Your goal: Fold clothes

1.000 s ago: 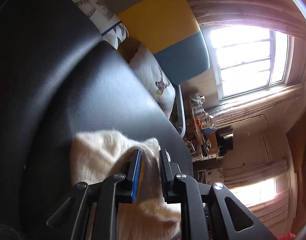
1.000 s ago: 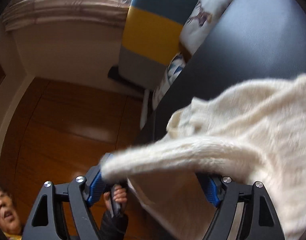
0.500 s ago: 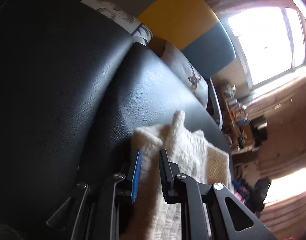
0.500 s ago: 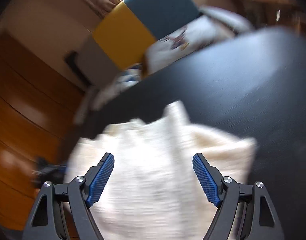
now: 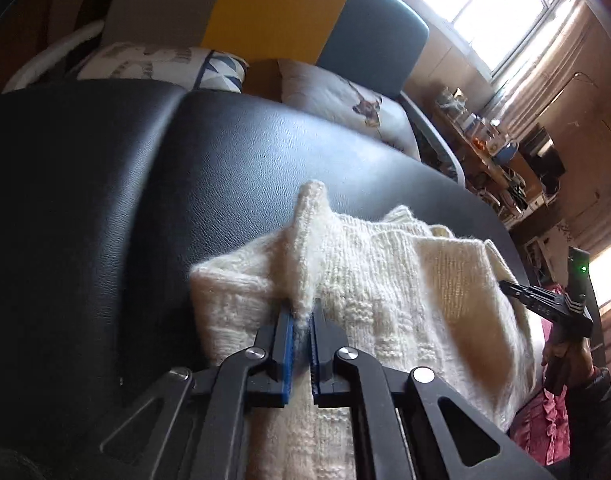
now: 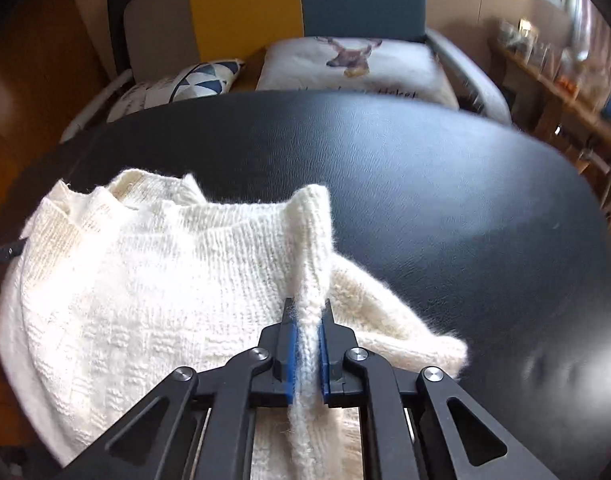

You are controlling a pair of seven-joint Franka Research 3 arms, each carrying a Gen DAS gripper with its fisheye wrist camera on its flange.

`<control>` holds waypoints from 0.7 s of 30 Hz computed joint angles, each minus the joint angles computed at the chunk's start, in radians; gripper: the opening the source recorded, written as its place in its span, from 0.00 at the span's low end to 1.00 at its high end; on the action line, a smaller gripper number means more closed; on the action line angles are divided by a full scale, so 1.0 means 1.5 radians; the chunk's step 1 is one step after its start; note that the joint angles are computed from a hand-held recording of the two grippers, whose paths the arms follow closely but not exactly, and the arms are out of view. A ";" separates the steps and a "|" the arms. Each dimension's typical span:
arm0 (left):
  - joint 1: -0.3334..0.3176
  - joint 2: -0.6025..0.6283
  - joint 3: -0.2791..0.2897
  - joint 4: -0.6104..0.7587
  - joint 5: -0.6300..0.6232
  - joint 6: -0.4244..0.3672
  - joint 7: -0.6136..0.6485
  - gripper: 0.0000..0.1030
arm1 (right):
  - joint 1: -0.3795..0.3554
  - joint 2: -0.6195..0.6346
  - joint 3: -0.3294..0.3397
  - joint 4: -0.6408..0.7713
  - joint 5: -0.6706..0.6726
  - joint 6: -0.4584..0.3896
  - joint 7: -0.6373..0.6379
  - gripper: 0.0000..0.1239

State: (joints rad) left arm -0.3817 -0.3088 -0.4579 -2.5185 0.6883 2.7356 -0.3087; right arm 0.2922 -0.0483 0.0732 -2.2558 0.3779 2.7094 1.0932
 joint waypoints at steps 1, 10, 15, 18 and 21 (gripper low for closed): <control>-0.001 -0.011 -0.005 -0.005 -0.001 -0.014 -0.009 0.04 | -0.001 -0.013 -0.001 -0.011 0.006 0.019 0.003 0.06; -0.003 -0.037 -0.012 -0.003 -0.021 -0.066 -0.016 0.08 | -0.026 0.013 -0.016 -0.019 0.056 0.032 0.026 0.08; -0.010 -0.035 -0.005 0.050 0.023 -0.047 0.070 0.16 | -0.009 -0.053 -0.020 -0.047 0.149 0.085 -0.076 0.36; -0.031 0.048 0.021 0.123 -0.016 -0.054 0.206 0.18 | 0.042 -0.079 -0.036 -0.033 0.258 0.056 -0.212 0.70; -0.049 0.135 0.041 0.190 -0.078 -0.071 0.317 0.18 | 0.059 -0.053 -0.011 0.000 0.244 0.012 -0.228 0.70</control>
